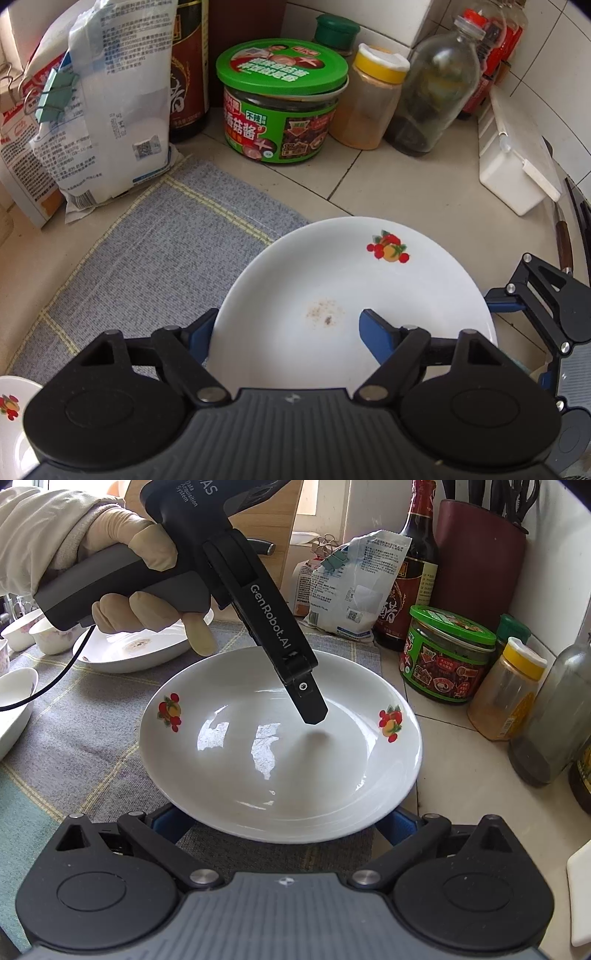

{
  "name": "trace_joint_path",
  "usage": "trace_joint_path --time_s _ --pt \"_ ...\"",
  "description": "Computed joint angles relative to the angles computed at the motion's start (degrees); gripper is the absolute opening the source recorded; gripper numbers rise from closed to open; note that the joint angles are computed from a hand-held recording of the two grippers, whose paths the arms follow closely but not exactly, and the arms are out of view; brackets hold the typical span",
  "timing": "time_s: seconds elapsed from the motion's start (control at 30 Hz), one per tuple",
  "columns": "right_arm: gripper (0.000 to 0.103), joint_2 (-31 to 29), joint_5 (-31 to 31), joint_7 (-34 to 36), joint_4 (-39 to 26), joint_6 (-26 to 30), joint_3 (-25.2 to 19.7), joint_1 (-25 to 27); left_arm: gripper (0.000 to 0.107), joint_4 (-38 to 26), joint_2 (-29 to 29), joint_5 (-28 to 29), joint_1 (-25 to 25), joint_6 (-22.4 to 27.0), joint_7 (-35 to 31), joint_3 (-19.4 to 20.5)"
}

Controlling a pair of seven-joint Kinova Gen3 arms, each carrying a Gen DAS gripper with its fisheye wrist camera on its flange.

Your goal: Organize plates and bowls

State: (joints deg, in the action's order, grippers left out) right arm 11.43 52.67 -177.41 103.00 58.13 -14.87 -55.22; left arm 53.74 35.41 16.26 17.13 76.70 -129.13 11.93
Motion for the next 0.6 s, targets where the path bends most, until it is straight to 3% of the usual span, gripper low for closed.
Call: trace_joint_path --time_s 0.33,0.6 --pt "0.103 -0.77 0.19 -2.45 0.13 2.52 -0.71 -1.56 0.085 4.99 -4.68 1.14 -1.49 -3.79 -2.23 0.28" --pt "0.103 -1.01 0.71 -6.6 -2.14 9.07 -2.16 -4.45 0.086 12.18 -12.66 5.04 -4.93 -8.64 -3.99 0.34"
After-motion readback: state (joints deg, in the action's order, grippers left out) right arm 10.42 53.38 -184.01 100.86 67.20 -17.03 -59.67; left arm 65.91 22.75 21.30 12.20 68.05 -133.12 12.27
